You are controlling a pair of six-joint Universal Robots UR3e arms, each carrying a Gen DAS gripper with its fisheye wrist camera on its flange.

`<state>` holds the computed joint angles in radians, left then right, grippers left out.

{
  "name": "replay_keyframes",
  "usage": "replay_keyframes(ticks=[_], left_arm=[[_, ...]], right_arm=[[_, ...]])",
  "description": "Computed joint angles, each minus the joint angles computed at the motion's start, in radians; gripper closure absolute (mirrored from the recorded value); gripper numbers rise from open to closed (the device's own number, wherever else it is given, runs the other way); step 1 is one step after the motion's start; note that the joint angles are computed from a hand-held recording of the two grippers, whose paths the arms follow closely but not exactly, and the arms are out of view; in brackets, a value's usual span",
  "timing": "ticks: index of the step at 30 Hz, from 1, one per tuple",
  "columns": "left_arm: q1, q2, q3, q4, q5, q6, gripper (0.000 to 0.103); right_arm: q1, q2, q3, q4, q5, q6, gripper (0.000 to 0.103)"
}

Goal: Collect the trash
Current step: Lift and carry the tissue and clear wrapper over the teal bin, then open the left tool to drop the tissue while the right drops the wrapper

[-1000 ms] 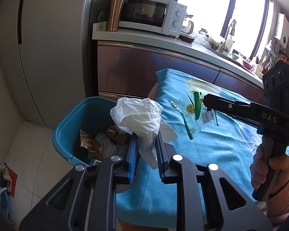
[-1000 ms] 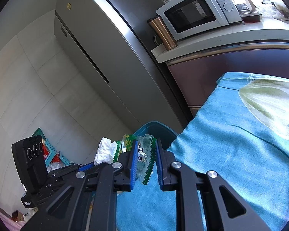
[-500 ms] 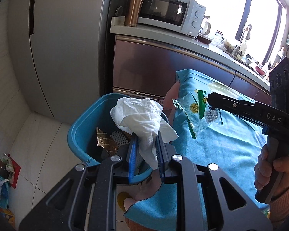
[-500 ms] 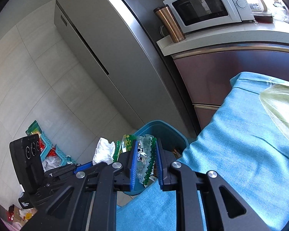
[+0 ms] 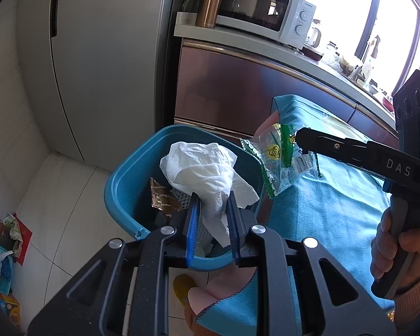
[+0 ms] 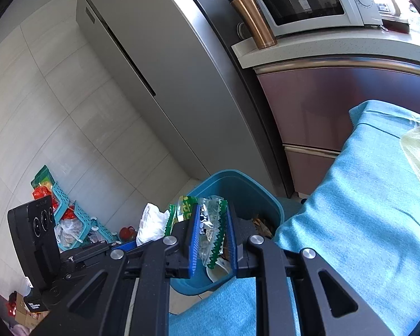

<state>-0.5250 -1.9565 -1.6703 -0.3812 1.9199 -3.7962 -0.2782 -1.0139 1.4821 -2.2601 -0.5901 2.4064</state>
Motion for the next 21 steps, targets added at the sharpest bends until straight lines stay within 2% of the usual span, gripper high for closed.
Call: replay_keyframes(ticks=[21], left_arm=[[0.064, -0.059, -0.012, -0.005, -0.04, -0.018, 0.082]], right_arm=[[0.117, 0.107, -0.129, -0.062, -0.133, 0.117, 0.086]])
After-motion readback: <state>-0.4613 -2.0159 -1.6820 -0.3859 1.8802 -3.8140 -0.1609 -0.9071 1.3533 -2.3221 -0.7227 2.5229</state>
